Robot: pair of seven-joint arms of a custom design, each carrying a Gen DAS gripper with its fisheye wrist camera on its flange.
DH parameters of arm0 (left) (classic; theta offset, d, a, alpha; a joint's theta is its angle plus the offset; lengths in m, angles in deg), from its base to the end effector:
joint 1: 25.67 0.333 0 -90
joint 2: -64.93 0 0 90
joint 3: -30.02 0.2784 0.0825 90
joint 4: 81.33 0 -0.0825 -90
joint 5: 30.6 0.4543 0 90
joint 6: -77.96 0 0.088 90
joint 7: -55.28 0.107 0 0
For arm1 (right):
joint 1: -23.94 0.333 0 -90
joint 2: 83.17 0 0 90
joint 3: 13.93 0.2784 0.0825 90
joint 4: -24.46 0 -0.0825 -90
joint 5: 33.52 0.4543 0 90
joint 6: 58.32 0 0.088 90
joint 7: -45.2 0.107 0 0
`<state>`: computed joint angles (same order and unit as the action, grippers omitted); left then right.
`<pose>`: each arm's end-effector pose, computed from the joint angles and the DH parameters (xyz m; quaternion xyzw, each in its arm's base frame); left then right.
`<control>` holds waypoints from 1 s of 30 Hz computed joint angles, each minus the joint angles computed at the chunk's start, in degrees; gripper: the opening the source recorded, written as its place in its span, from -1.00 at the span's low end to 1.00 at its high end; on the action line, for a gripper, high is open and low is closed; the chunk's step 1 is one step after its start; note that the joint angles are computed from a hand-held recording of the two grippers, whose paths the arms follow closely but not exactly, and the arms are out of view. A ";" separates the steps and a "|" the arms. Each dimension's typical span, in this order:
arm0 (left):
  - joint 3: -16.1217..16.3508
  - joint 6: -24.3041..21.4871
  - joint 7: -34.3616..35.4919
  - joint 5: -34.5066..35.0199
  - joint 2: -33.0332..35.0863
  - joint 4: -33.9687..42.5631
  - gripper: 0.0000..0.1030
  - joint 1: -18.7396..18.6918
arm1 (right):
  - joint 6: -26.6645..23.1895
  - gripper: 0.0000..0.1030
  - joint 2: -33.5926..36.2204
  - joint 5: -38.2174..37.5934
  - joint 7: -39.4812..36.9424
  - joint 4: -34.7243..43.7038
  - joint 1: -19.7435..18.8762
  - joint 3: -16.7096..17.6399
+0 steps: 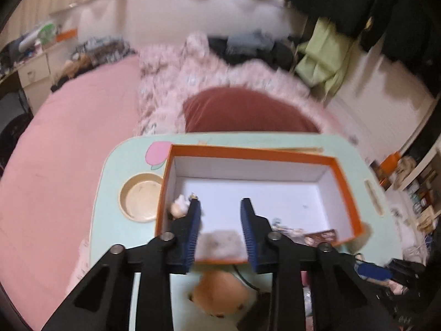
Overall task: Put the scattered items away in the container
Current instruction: 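Lift the pompom out and release it on the table, then grasp the white figurine in the box with the left gripper and lift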
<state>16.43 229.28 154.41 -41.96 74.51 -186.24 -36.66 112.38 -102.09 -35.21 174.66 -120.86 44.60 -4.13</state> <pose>0.6498 -0.2841 0.4502 -0.5102 0.7950 -0.3057 0.1189 0.4654 0.2748 0.4021 -0.6159 0.6923 -0.0997 0.3624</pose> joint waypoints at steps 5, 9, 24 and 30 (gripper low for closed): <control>3.76 -7.49 -13.56 21.19 6.67 8.23 -0.84 -5.23 | 0.94 -0.37 -0.94 2.16 -1.65 -1.07 1.73 -1.61; 6.04 -9.34 -21.38 33.37 9.41 11.06 -0.61 -8.37 | 1.30 -0.37 -1.28 3.27 -2.53 -1.49 2.08 -1.78; 6.35 -14.24 -28.72 45.45 13.47 14.50 -0.48 -10.38 | 1.62 -0.37 -0.78 7.63 -5.80 -1.31 3.40 -2.99; 5.17 -9.99 -26.85 41.67 12.15 12.06 -0.50 -8.60 | 1.52 -0.37 -0.87 7.78 -6.05 -1.29 3.27 -2.90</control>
<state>21.60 219.29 127.56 -0.29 86.66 -174.18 -45.25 113.90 -102.96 -27.43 168.61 -122.15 47.87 -7.03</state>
